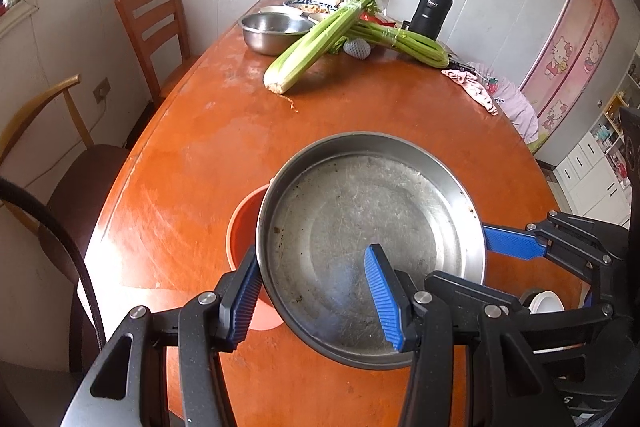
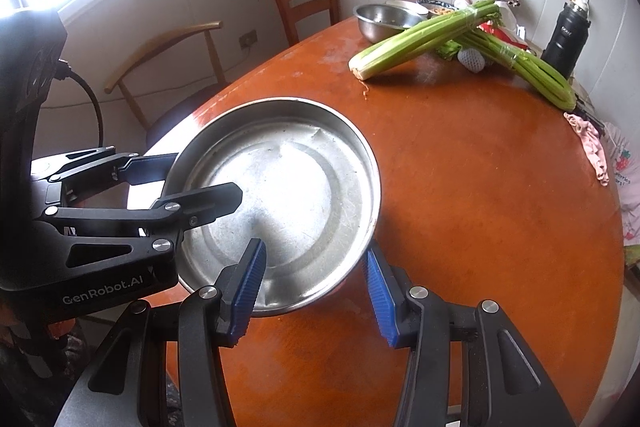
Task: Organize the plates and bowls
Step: 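Lift the steel plate with both tools and carry it over the salmon plastic plate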
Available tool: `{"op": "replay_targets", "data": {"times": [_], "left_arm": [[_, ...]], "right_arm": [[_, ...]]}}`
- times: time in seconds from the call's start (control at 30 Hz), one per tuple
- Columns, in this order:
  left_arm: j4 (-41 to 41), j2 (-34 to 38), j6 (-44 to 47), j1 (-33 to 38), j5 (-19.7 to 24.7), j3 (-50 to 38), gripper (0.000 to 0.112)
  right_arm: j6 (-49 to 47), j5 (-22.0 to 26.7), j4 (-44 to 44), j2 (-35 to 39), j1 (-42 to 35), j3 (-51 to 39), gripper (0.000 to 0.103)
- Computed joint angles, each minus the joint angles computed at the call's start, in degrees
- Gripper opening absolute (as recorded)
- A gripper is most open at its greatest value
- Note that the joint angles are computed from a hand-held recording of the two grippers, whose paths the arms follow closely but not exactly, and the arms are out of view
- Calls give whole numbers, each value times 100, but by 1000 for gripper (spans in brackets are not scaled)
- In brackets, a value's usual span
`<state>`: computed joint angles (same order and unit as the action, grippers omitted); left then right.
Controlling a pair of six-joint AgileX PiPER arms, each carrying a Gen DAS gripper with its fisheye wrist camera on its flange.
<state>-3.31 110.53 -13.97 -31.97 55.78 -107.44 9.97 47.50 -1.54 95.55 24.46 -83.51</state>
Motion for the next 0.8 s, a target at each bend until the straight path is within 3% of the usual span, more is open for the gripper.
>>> {"op": "replay_targets", "data": {"times": [0.8], "left_arm": [[-389, 255, 197, 256, -148, 258, 51]], "right_arm": [[-13, 134, -7, 483, 122, -198, 52]]}}
